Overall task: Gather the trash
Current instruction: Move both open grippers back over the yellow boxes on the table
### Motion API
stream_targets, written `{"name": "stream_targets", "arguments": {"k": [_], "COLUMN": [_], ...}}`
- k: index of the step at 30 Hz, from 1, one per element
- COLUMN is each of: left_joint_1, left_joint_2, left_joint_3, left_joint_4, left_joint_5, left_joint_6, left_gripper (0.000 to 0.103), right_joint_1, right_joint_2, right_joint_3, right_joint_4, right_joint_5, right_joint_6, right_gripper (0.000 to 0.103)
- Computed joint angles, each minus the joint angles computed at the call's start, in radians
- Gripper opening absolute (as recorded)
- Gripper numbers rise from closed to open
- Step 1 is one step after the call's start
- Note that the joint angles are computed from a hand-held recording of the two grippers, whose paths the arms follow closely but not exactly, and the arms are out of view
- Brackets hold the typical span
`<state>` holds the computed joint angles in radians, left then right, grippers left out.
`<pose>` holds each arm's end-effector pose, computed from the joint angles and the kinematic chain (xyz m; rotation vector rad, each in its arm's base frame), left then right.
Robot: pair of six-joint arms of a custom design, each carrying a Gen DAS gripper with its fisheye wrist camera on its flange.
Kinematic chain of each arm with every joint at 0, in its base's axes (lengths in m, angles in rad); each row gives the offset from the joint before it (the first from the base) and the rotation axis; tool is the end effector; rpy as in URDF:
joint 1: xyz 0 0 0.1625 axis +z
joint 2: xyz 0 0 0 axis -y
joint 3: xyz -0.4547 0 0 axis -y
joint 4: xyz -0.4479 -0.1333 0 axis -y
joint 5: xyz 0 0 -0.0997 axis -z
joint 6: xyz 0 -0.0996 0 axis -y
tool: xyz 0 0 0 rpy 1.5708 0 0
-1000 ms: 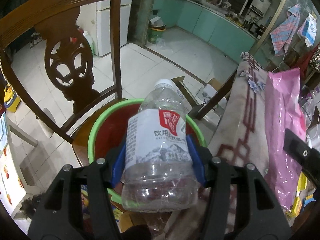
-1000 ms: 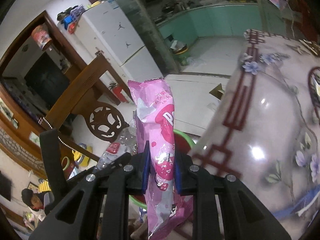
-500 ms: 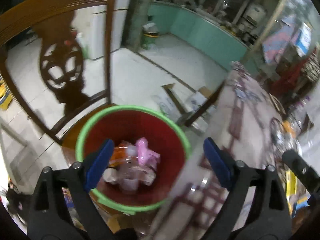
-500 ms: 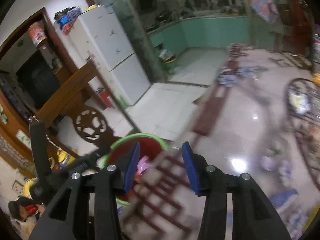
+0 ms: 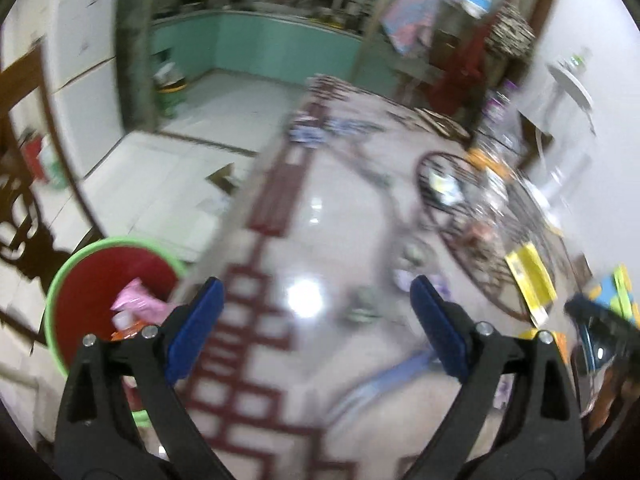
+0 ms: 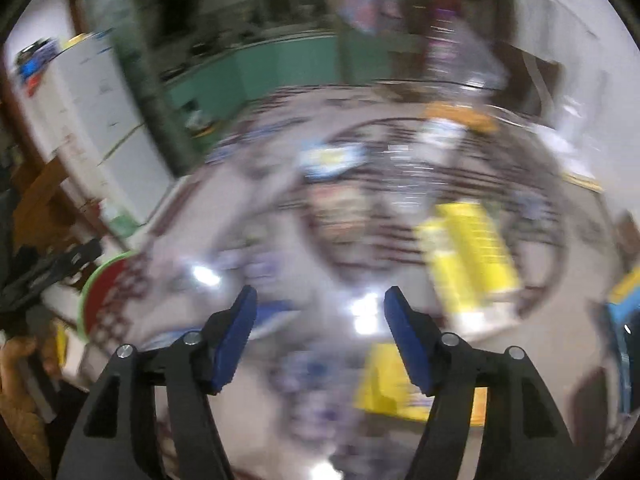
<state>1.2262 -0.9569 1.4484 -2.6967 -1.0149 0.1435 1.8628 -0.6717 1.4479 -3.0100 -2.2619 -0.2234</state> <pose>-0.0910 -0.8038 0.3137 0.3790 2.4970 -0.8934 0.2975 -0.7473 0.1326 0.3174 -2.3470 0.8376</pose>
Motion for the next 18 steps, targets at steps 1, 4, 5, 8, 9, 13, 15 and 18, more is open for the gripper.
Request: {"name": "stream_targets", "arguments": {"k": [1, 4, 5, 8, 9, 13, 15, 18], "left_joint_1": [-0.007, -0.034, -0.046, -0.070, -0.076, -0.091, -0.093, -0.100], "left_joint_2": [0.008, 0.042, 0.054, 0.082, 0.091, 0.112, 0.119, 0.123], "left_joint_3": [-0.001, -0.005, -0.002, 0.006, 0.007, 0.009, 0.008, 0.022], "left_joint_4": [0.003, 0.014, 0.011, 0.006, 0.010, 0.048, 0.077, 0.082], "left_joint_5": [-0.004, -0.010, -0.008, -0.003, -0.005, -0.048, -0.087, -0.120], "left_joint_6": [0.010, 0.057, 0.081, 0.147, 0.165, 0.197, 0.200, 0.229], "left_gripper": [0.092, 0.092, 0.092, 0.092, 0.092, 0.093, 0.093, 0.094], "right_joint_1": [-0.012, -0.045, -0.055, -0.093, -0.106, -0.153, -0.152, -0.149], "right_joint_2": [-0.024, -0.066, -0.072, -0.072, -0.079, -0.093, -0.084, -0.050], "right_joint_3": [0.012, 0.022, 0.023, 0.010, 0.010, -0.018, -0.037, -0.092], "right_joint_4": [-0.004, -0.015, -0.030, -0.036, -0.006, 0.177, 0.191, 0.202], "right_joint_5": [-0.009, -0.058, -0.084, -0.117, -0.109, -0.015, 0.001, -0.003], "right_joint_6": [0.007, -0.010, -0.026, -0.023, 0.004, 0.156, 0.156, 0.098], "right_gripper": [0.064, 0.066, 0.066, 0.066, 0.066, 0.066, 0.067, 0.073]}}
